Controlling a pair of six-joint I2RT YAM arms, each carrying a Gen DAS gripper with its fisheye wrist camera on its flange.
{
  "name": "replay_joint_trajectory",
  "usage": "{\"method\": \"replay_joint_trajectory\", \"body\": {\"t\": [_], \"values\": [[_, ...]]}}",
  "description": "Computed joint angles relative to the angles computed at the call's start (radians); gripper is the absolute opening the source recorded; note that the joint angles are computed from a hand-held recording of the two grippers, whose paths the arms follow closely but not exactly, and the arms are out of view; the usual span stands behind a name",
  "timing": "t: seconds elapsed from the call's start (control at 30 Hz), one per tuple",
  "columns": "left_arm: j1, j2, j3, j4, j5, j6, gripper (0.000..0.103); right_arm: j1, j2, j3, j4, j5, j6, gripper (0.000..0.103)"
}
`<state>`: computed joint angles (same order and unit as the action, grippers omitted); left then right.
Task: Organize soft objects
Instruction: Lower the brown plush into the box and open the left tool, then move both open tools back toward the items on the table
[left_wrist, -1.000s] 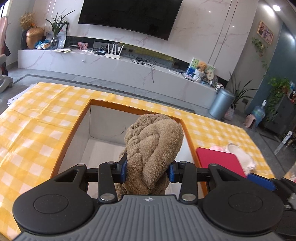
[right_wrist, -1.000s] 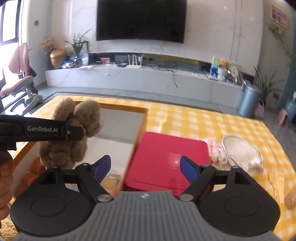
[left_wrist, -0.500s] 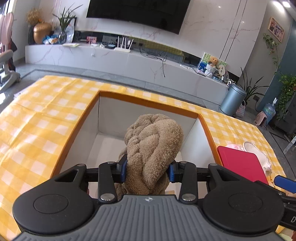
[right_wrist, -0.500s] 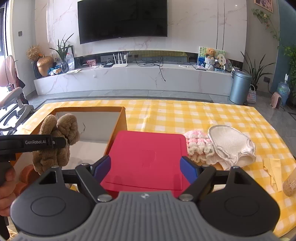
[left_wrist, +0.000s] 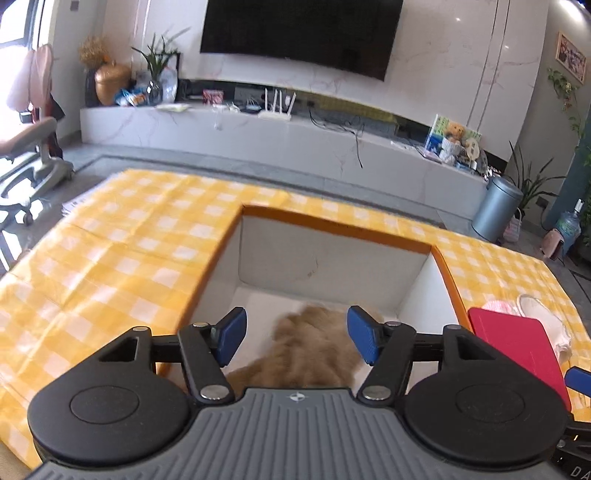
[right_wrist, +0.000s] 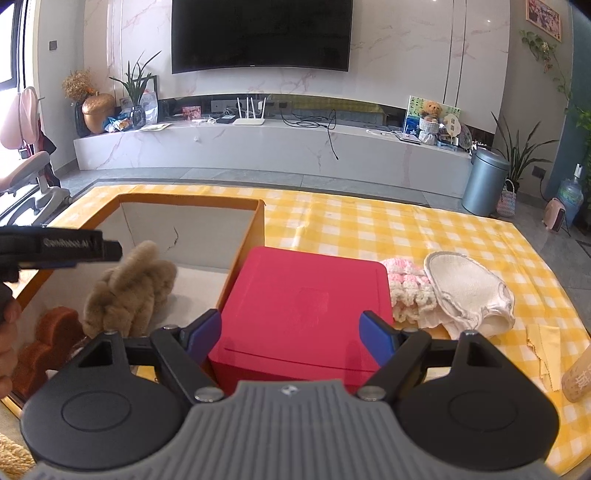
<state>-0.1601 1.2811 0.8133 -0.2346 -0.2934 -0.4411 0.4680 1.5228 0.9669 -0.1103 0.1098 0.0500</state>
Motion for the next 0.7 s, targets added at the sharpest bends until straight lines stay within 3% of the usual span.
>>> {"method": "replay_joint_trajectory", "body": {"t": [0.27,0.57,0.7], "values": [[-0.01,-0.089,0.0,-0.044,0.004,-0.012,0.084,-0.016,-0.04,-0.021,0.009,-0.013,-0.011,0.081],[-0.119,-0.253,-0.062,0.017,-0.06,0.04,0.088,-0.056,-0.1,-0.024,-0.019,-0.052,-0.038,0.086],[-0.186,-0.28,-0.045,-0.004,-0.081,0.097,0.088,-0.083,-0.131,-0.028,-0.029,-0.063,-0.045,0.087]]}}
